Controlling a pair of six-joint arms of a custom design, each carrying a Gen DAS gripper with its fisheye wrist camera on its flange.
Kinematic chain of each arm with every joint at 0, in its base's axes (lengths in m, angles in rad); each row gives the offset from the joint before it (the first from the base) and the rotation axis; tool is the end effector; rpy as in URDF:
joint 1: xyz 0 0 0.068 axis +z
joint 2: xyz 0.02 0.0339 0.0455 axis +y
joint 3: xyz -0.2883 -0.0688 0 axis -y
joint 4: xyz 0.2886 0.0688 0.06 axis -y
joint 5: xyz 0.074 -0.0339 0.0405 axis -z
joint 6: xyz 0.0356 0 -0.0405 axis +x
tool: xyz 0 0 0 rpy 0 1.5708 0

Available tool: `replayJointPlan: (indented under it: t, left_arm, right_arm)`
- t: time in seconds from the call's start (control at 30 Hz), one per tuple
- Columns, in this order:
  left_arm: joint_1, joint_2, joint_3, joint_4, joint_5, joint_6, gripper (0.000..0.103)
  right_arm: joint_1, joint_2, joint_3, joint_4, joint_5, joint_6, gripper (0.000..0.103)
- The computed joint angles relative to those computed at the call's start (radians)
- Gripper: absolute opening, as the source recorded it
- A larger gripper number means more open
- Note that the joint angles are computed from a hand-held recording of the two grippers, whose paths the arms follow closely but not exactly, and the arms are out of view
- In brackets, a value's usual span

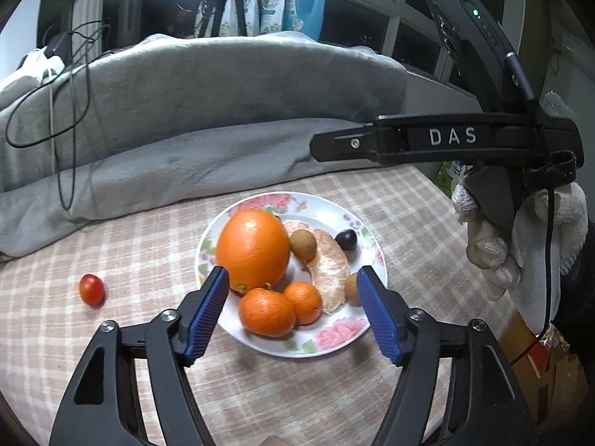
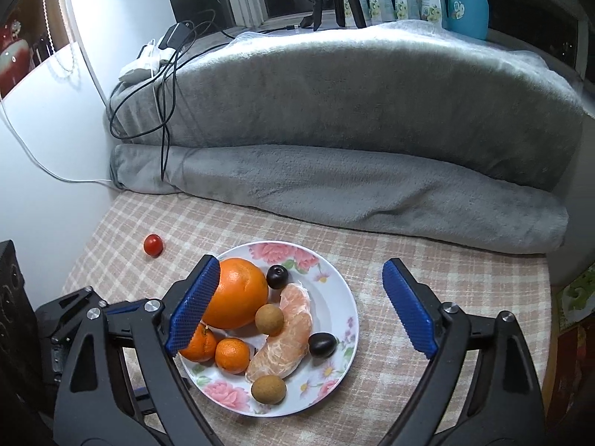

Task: Organize fruits
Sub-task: 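Lower both fruits onto the plate and open both tools, then move both open tools away from the plate toward the cherry tomatoes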

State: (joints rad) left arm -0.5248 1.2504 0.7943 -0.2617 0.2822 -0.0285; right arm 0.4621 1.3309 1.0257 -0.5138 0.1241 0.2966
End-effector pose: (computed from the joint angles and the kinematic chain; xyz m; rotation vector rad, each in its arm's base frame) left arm 0.2514 -0.1570 0.2427 0.7164 2.2167 -0.6062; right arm 0.2879 0.1385 0.2842 -0.1392 2.3880 0.2115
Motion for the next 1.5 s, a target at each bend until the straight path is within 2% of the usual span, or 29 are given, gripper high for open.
replayJointPlan:
  t: [0.5,0.83,1.2,1.43,1.5]
  left_arm:
    - [0.144,-0.056,-0.041,-0.001,0.053,0.044,0.074]
    - [0.263,-0.062,-0.058,-0.001,0.079,0.070,0.074]
    - [0.381,-0.040,-0.082,0.025,0.080,0.129,0.074]
    - [0.478,0.014,-0.067,0.042,0.119,0.135,0.074]
    - [0.504,0.029,-0.061,0.043,0.129,0.144,0.073]
  right_arm:
    - [0.076,0.031,0.037,0.030,0.027,0.041,0.091]
    - [0.172,0.039,0.051,0.060,0.090,0.044,0.091]
    - [0.284,0.038,0.041,0.089,0.141,0.041,0.091]
    - [0.368,0.081,0.065,0.089,0.165,0.031,0.091]
    - [0.379,0.097,0.070,0.089,0.155,0.034,0.088]
